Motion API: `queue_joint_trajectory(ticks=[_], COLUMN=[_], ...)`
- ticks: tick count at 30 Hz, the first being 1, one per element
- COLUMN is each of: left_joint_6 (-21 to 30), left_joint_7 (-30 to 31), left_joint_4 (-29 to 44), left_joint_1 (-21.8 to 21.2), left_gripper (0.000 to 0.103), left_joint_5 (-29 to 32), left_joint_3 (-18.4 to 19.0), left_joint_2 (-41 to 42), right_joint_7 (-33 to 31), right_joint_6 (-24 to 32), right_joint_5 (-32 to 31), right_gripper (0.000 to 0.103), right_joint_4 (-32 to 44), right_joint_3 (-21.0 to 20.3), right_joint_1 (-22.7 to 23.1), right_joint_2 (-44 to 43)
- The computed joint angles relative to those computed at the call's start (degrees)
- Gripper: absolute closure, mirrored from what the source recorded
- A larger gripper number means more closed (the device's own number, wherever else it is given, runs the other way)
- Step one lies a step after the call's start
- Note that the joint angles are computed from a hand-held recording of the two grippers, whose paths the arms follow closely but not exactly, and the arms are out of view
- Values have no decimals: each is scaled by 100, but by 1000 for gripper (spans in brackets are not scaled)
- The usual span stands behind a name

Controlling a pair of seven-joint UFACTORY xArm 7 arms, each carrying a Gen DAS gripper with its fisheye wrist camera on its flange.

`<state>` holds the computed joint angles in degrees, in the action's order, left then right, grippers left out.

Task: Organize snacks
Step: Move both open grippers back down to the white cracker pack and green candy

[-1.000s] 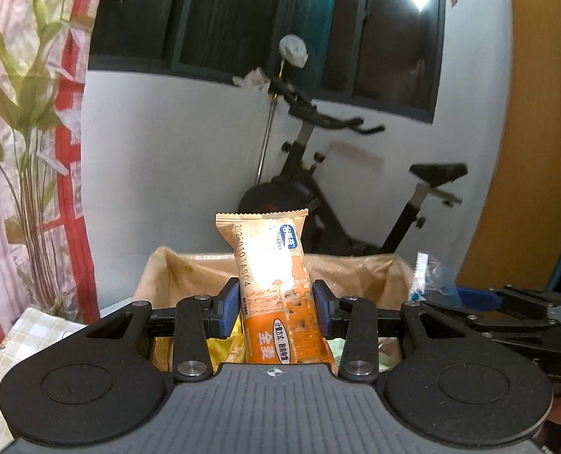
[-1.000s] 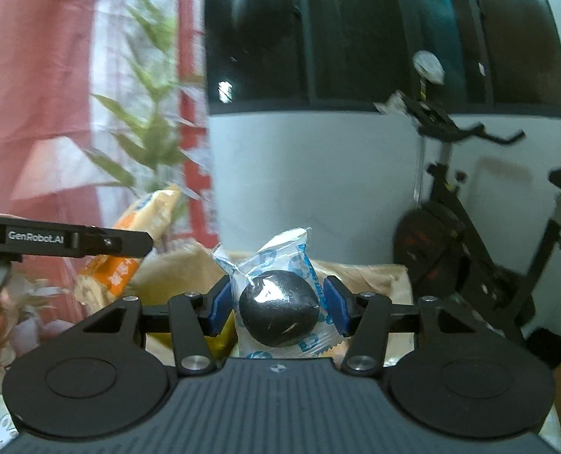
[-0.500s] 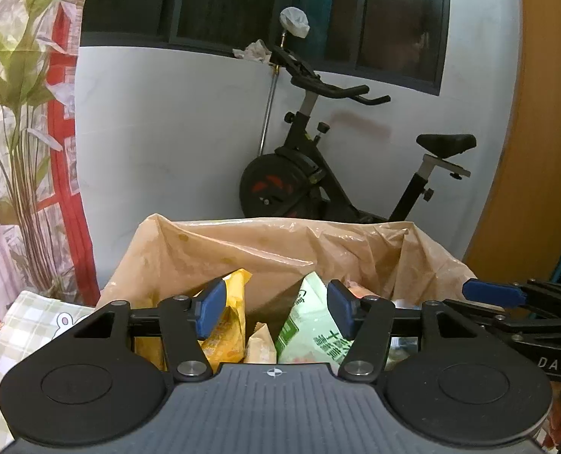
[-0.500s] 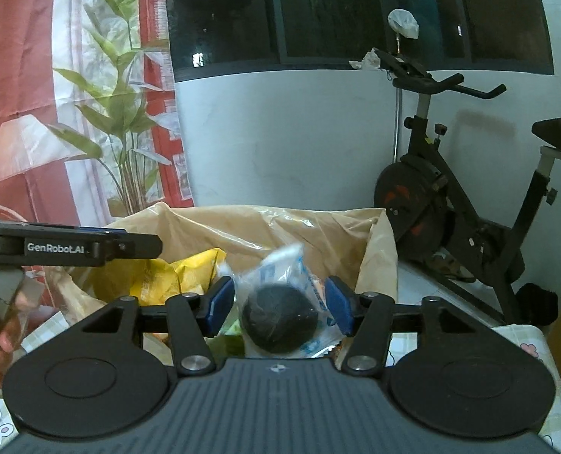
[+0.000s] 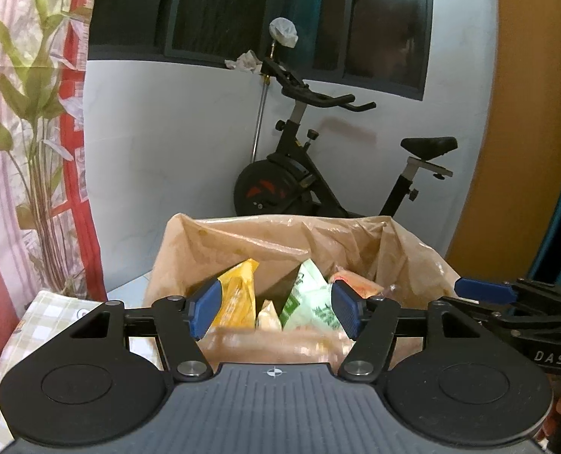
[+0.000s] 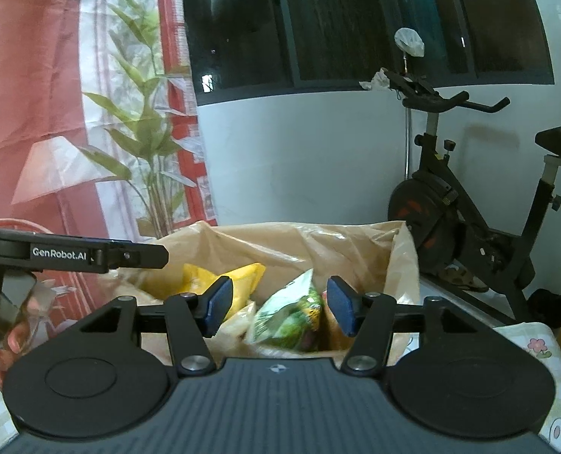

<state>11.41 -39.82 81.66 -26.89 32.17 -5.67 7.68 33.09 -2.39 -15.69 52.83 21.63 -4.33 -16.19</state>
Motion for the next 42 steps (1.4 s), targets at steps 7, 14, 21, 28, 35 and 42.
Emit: queue_joint_trajectory(ticks=[7,14,21,28,35,42], left_joint_6=[-398,-568,-550,-416,-202,-207], left_joint_7=[-764,-1936,-2325,-2548,-2143,-1257], left_joint_4=[-1117,-1998,-2550,-2799,-2988,-3086], left_joint_1=[333,1052,1608,1795,1497,1105], left_gripper=[37,37,37,37,37,37], left_joint_5=[655,1468,1513,1635,1199,293], left_joint_3=[-147,-644,-1093,-1314,-1154,-960], left_joint_2=[-825,-1426,-1642,-1650,-1604,-1364], right_joint_7=[259,144,-13,-64,27,47], right_joint_6=[-233,-386,-378,-318,-299,-175], right_joint_5=[45,356,516,557,725,782], right_gripper=[44,44,44,44,44,44], right_joint_4=[-514,-943,-1238,-1475,-1798,-1947], right_joint_3=[566,786,929,902,691,366], right_joint_1=[-358,-308,-207,-22,256,617], right_joint_2=[-514,-785,-852,-829,-805,-627])
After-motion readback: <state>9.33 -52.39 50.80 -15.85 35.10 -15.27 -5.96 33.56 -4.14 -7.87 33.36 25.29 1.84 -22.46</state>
